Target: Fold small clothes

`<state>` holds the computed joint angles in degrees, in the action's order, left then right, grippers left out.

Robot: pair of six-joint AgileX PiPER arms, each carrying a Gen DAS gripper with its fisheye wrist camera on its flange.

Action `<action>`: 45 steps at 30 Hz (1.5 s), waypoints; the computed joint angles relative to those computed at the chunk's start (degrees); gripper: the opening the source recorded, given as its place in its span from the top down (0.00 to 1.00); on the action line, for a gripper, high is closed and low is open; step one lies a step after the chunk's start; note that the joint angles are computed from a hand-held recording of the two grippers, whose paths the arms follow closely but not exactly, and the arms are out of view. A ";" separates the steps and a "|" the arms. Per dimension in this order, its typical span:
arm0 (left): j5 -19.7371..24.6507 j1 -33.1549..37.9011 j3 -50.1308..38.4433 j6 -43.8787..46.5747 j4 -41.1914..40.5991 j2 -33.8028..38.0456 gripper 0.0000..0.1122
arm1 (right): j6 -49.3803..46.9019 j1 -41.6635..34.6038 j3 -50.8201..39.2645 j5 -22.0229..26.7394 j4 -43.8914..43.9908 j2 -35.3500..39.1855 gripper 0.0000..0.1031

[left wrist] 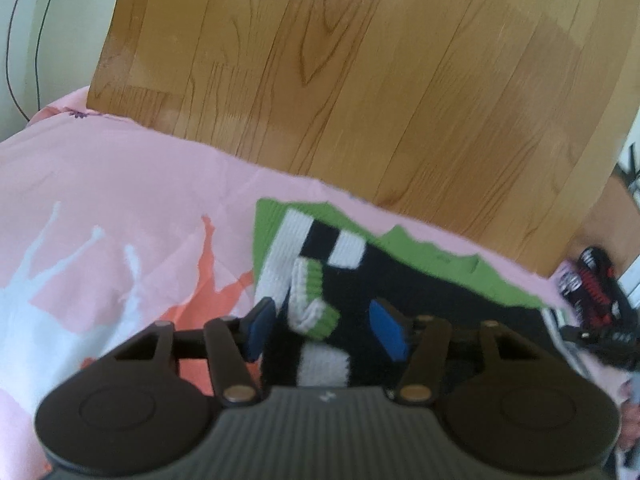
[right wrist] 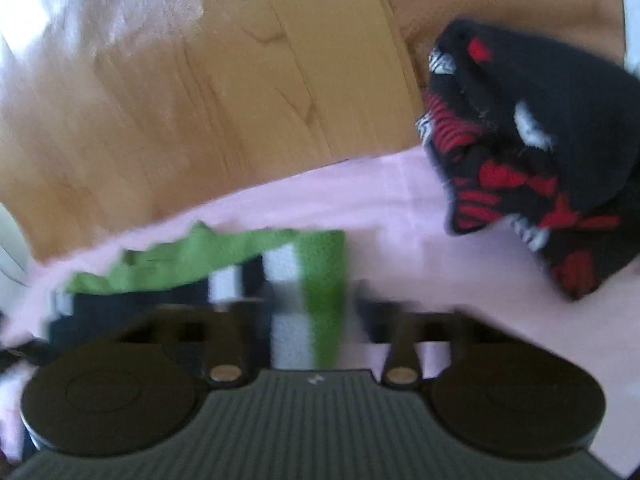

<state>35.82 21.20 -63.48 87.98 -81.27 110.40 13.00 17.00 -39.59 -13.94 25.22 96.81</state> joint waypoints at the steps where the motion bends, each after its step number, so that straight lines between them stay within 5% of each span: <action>1: -0.53 -0.19 0.03 0.15 0.05 0.04 0.55 | -5.38 1.43 1.16 -3.00 5.73 -1.13 0.92; 3: -0.54 -0.31 -0.03 -0.21 1.24 -0.11 0.55 | -15.56 4.22 2.89 -8.80 16.11 -2.69 0.92; 5: -2.12 -1.14 0.84 2.04 0.22 -0.69 0.51 | -17.58 2.57 1.85 -8.21 21.00 -0.78 0.92; 9: -3.74 -1.90 1.57 4.25 -0.63 -1.28 0.51 | -13.99 2.01 1.55 -7.57 16.80 2.11 0.86; 16: 2.87 3.09 -1.25 -1.71 -2.01 0.84 0.52 | -18.66 9.07 8.01 -14.28 23.60 -6.93 0.83; 21: 4.85 3.86 -0.01 1.77 -5.22 0.20 0.52 | -13.93 13.17 8.59 -12.91 14.31 -9.02 0.83; 25: -9.39 -3.51 0.99 1.87 0.38 -1.02 0.50 | -12.07 10.64 7.24 -11.21 11.57 -1.08 0.85; 28: -5.10 -1.22 -1.03 -1.65 2.55 0.44 0.50 | -3.42 8.28 7.69 -7.35 8.41 -4.22 0.80; 32: -0.62 1.51 -3.21 -4.42 2.34 2.57 0.50 | -13.18 14.65 12.49 -13.36 17.20 -9.20 0.78; 35: -0.97 1.22 -4.24 -5.36 2.35 3.56 0.49 | -6.98 15.34 15.83 -12.61 13.35 -7.40 0.77; 37: -3.00 0.33 -3.21 -6.07 3.29 2.45 0.50 | -4.04 16.79 19.67 -17.09 10.38 -6.65 0.82; 39: -5.41 -0.14 -0.61 -9.70 8.30 -1.01 0.50 | 2.81 14.49 21.77 -13.60 5.96 -10.94 0.78; 45: 14.10 18.75 13.56 7.23 9.02 -14.21 0.48 | -7.97 27.00 31.55 -15.97 18.76 -24.46 0.77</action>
